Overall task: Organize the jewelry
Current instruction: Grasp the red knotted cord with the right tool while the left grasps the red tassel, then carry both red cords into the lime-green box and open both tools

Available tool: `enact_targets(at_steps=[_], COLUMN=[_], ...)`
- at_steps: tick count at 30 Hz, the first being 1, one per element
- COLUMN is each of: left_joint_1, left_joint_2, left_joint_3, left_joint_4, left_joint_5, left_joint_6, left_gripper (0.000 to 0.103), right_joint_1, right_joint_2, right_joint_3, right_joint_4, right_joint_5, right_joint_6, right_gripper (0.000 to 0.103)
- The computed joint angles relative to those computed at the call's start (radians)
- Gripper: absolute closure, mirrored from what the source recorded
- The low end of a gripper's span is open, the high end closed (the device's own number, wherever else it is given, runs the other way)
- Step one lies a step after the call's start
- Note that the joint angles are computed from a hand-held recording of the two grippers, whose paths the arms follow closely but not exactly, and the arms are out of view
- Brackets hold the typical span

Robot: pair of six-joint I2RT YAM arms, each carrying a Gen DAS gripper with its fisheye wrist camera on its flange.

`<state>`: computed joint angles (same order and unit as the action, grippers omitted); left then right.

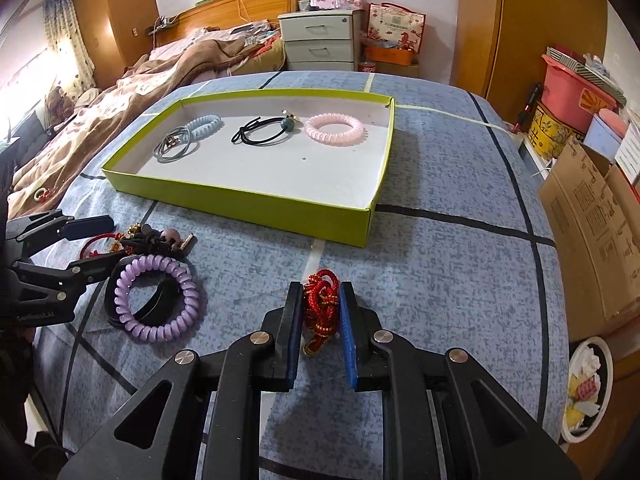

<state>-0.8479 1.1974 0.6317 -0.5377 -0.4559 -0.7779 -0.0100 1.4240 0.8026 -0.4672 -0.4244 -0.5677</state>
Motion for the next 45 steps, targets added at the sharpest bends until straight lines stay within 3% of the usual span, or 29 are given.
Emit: enact_targets(at_steps=[3,5,8,24,37,45], left_joint_1=[-0.005,0.000,0.007,0.025,0.208,0.365], left_joint_2=[-0.016,-0.026,-0.040,-0.116,-0.131,-0.005], left_joint_3=[-0.009,-0.012,-0.023,-0.044,0.054,0.148], left_joint_4=[0.009,0.010,0.021,0.006,0.020,0.111], left_joint_5=[0.001,0.005,0.024,0.004,0.086,0.210], left_joint_6=[0.002,0.003,0.009,-0.025,0.135,0.247], left_gripper=[0.058,0.076,0.087,0.090,0.090,0.090], right_joint_1=[0.000,-0.001,-0.002,-0.007,0.016,0.103], right_joint_2=[0.000,-0.001,-0.003,-0.020,-0.020,0.089], right_joint_3=[-0.001,0.000,-0.002,-0.003,0.104,0.226], right_joint_4=[0.000,-0.002,-0.003,0.000,-0.027,0.007], right_joint_5=[0.001,0.001,0.001,-0.014,-0.049,-0.002], right_joint_6=[0.002,0.003,0.005,0.013,0.077,0.150], right_gripper=[0.085,0.085,0.085,0.085,0.085,0.085])
